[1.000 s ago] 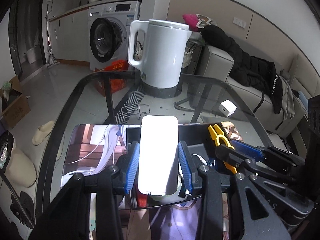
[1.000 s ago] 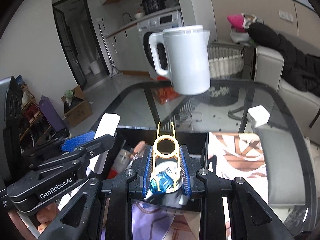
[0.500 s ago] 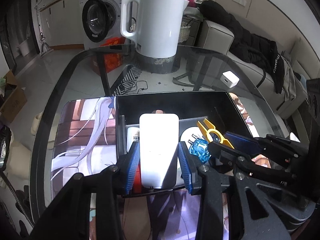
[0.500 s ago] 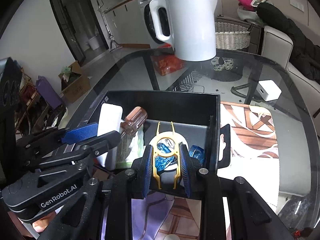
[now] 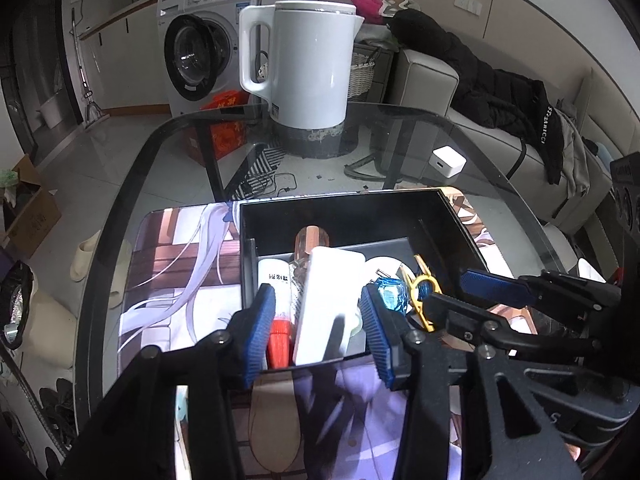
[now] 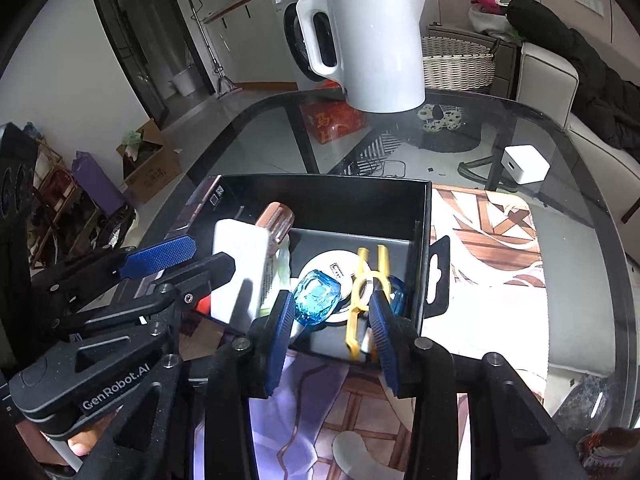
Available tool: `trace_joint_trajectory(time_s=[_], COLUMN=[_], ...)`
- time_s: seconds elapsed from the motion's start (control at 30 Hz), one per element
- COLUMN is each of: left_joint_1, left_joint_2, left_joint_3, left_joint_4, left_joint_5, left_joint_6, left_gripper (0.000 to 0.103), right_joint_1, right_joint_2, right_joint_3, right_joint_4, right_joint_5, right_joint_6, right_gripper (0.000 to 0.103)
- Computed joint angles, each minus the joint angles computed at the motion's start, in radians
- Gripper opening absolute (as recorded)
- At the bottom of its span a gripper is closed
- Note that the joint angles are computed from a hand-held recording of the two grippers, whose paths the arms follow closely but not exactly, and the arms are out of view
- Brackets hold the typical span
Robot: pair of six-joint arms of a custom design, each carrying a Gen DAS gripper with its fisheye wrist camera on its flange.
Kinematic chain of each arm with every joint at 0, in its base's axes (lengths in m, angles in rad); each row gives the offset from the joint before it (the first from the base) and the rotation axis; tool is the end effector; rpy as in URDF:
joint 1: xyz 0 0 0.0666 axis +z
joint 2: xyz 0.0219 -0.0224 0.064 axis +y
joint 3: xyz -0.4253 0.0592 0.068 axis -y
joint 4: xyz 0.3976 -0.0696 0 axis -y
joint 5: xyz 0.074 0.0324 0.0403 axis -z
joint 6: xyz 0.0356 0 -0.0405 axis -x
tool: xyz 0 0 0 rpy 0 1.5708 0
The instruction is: Organize rigid objects
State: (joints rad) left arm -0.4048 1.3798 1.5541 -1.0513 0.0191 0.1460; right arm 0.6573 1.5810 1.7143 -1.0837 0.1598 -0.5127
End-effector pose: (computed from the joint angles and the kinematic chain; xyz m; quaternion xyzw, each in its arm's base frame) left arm 0.4311 -0.1859 0.5456 0.1246 0.9321 -0.1011 0.3247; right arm 0.4404 0.3322 0.5191 -0.0443 0.9485 0.1047 0.2956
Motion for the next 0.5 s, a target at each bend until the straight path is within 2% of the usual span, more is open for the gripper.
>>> trace_joint_trajectory(time_s=[0.03,0.2,0.27,0.33,0.43,0.5], left_joint_1=[0.000,-0.005,-0.016,-0.019,-0.022,-0.027], left_joint_2=[-0.008,-0.067,-0.097,-0.128,-0.154,-0.162], left_joint_3=[-0.008,-0.052,-0.076,-0.105,-0.134,-0.148], left_joint_4=[0.004,0.013,0.006,0.002,-0.017,-0.024], left_joint_5=[-0.008,-0.026,-0.076,-0.090,-0.108,-0.129], left_joint_6=[0.007,0.015,0.023,0.039,0.048,0.045], left_gripper=[0.053,0.054,0.054,0.055,0.056,0.056], right_joint_1=[0.005,0.030,0.054,0.079,0.127,0.155], right_joint_2=[-0.010,-0.078,-0.115,-0.138,-0.162,-0.167], right_joint_3=[-0.007,-0.068,-0.107,-0.131,-0.159,-0.166], right_joint_4=[0.002,0.047,0.073,0.070,0.058,0.048], right_joint_5=[0.010,0.035,0.093,0.145,0.250,0.311], right_joint_6=[-0.009,-0.057,-0.099,-0.147,-0.191,-0.188], right_gripper=[0.044,0.056,0.076,0.084,0.086,0.087])
